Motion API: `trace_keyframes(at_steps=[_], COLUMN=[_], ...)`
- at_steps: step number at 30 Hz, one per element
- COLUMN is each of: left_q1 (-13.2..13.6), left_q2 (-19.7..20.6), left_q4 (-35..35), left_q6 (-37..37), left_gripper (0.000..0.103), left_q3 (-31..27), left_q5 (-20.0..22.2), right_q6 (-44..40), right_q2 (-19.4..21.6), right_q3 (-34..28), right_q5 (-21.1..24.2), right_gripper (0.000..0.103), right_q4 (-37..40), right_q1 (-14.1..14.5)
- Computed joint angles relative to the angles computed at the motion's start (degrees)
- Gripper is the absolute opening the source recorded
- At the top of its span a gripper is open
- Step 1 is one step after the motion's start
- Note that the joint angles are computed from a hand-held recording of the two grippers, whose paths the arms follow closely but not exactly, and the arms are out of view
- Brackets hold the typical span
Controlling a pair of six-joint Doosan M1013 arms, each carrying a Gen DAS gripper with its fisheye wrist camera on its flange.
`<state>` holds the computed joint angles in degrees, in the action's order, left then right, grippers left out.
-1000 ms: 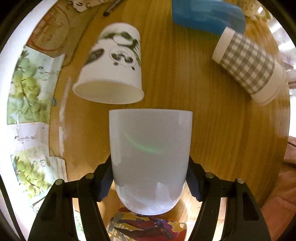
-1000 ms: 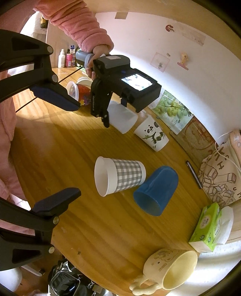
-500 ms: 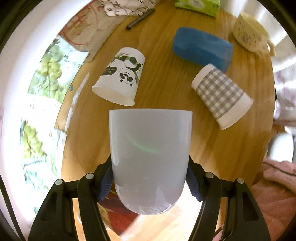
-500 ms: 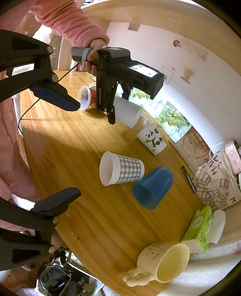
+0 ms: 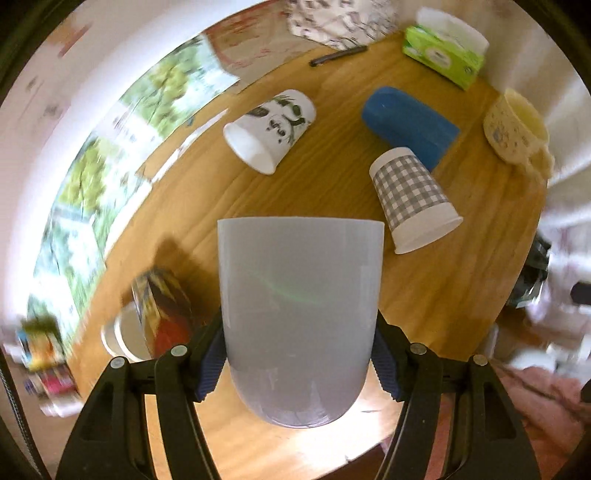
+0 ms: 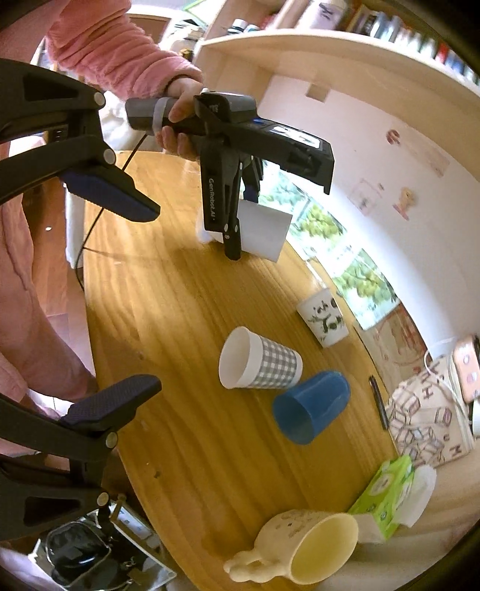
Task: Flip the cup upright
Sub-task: 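Lift the white cup with the left tool and bring it toward the right tool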
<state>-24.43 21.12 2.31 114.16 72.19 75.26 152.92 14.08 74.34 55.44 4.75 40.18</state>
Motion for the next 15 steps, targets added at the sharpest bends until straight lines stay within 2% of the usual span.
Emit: trace_keyframes(at_steps=[6,15], left_q1=[0.5,2.4], left_q2=[-3.3,-6.9], left_q4=[-0.8,-5.3], left_q6=[-7.2,-17.2], left_gripper=[0.071,0.071], left_q3=[4.5,10.4], left_q5=[-2.1,-2.6], right_q6=[-6.5,-14.6], right_q2=[-0.1,0.4], right_q3=[-0.1,-0.4], right_q5=[-0.2,0.7], right_gripper=[0.085,0.085], right_q4=[3.4,9.1], right_q1=[-0.4,-1.2])
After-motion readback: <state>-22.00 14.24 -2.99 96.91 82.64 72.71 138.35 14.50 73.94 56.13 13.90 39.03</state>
